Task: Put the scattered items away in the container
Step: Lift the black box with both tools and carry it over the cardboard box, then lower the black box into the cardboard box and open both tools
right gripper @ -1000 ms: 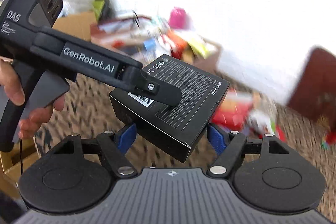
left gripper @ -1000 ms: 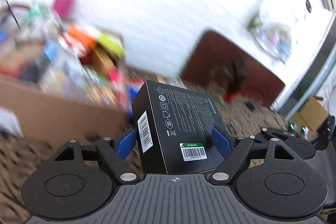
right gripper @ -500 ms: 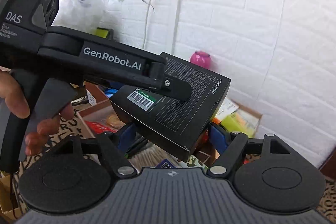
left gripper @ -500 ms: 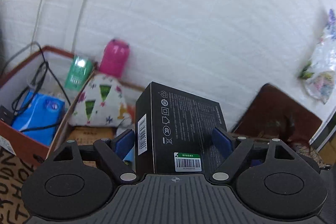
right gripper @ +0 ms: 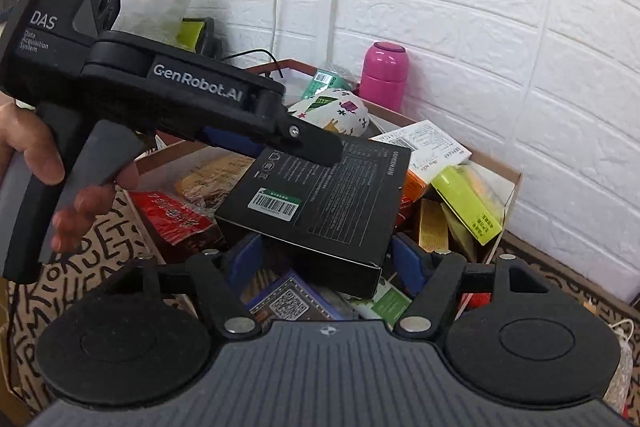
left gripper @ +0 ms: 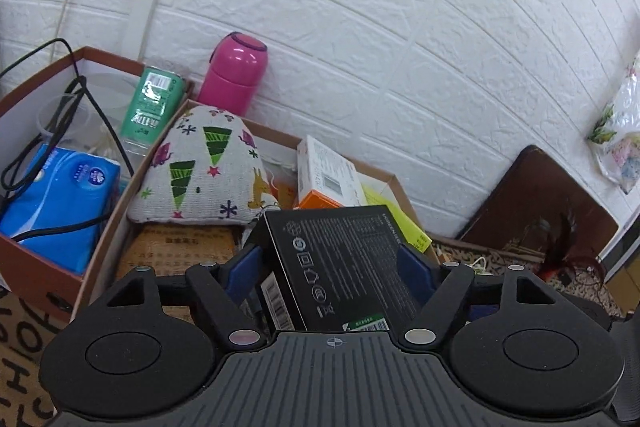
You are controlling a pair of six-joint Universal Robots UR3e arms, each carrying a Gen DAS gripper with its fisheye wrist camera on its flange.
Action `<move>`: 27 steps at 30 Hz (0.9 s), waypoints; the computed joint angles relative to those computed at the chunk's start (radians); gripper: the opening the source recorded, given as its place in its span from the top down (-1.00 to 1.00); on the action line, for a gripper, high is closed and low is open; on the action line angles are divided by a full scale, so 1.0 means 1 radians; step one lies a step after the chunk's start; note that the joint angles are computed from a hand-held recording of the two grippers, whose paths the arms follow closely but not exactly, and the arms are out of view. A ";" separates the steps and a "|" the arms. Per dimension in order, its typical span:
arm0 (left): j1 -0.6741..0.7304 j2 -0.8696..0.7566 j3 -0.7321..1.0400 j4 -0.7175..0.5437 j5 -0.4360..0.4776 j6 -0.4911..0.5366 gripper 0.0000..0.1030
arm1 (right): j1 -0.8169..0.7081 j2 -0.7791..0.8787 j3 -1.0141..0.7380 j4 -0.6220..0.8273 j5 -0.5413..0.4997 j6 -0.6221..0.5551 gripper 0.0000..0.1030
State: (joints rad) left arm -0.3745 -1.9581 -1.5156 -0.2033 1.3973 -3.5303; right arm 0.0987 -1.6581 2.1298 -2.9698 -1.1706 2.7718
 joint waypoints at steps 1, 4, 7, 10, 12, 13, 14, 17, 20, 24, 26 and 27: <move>-0.006 -0.010 0.016 -0.009 0.004 0.009 -0.61 | 0.003 0.000 0.001 0.000 -0.010 0.000 -0.42; -0.025 -0.044 0.084 -0.066 0.003 0.035 -0.61 | -0.031 -0.055 0.027 0.045 0.014 -0.002 -0.41; -0.058 -0.096 0.168 -0.119 0.023 0.068 -0.62 | -0.079 -0.114 0.068 0.067 0.047 -0.010 -0.42; -0.080 -0.141 0.237 -0.146 0.026 0.067 -0.64 | -0.110 -0.147 0.087 0.084 0.063 -0.005 -0.50; -0.094 -0.163 0.281 -0.172 0.031 0.077 -0.64 | -0.120 -0.150 0.099 0.076 0.057 -0.006 -0.52; -0.100 -0.171 0.297 -0.182 0.033 0.083 -0.64 | -0.130 -0.151 0.102 0.085 0.063 -0.004 -0.50; -0.104 -0.178 0.310 -0.191 0.033 0.086 -0.65 | -0.143 -0.154 0.106 0.099 0.079 0.003 -0.49; -0.114 -0.185 0.324 -0.200 0.046 0.083 -0.68 | -0.172 -0.172 0.127 0.104 0.114 0.012 -0.52; -0.111 -0.170 0.308 -0.202 0.039 0.063 -0.70 | -0.181 -0.204 0.139 0.113 0.118 0.015 -0.53; -0.124 -0.127 0.236 -0.138 0.082 0.044 -0.85 | -0.203 -0.271 0.186 0.082 0.125 0.009 -0.49; -0.142 -0.126 0.248 -0.156 0.120 0.066 -0.87 | -0.201 -0.283 0.190 0.079 0.122 0.002 -0.41; -0.152 -0.131 0.266 -0.179 0.135 0.080 -0.89 | -0.197 -0.282 0.185 0.086 0.118 -0.002 -0.28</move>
